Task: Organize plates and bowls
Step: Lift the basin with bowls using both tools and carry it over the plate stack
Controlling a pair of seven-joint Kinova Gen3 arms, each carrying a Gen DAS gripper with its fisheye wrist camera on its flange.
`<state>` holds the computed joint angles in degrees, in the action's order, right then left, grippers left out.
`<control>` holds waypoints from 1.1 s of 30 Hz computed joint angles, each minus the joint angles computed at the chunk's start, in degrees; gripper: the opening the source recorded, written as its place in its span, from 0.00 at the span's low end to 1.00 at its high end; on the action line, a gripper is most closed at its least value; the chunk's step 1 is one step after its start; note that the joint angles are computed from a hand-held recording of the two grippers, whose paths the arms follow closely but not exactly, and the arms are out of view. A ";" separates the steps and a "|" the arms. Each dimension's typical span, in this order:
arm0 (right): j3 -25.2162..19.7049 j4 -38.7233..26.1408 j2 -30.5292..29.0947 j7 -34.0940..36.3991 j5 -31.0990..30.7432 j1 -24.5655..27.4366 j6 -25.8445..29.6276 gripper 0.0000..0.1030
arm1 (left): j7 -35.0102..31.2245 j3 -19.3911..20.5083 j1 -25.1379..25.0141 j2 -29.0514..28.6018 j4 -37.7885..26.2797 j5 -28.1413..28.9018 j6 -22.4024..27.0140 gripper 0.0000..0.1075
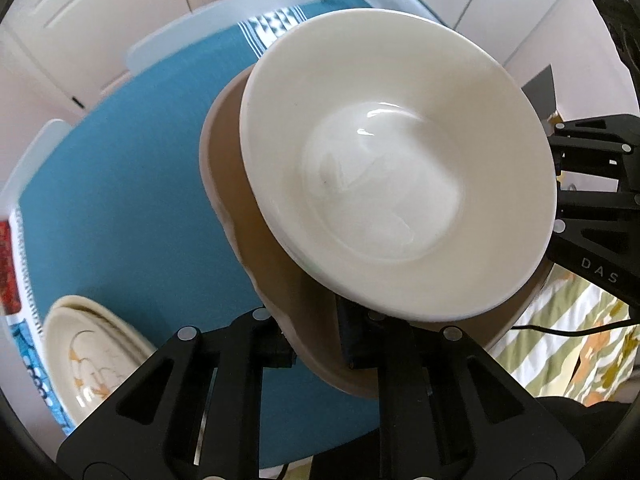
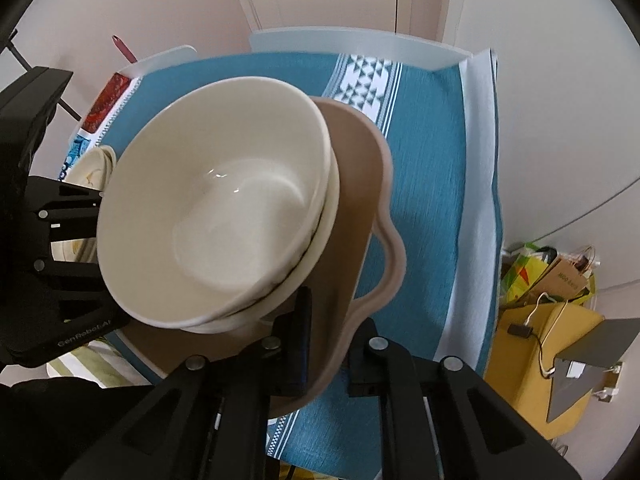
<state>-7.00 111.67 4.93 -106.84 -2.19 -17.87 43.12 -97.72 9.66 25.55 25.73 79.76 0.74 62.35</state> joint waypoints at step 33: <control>-2.48 -29.09 16.17 -26.68 14.22 -26.78 12.01 0.12 | -31.74 -7.19 -28.43 -12.94 12.34 9.18 2.54 0.12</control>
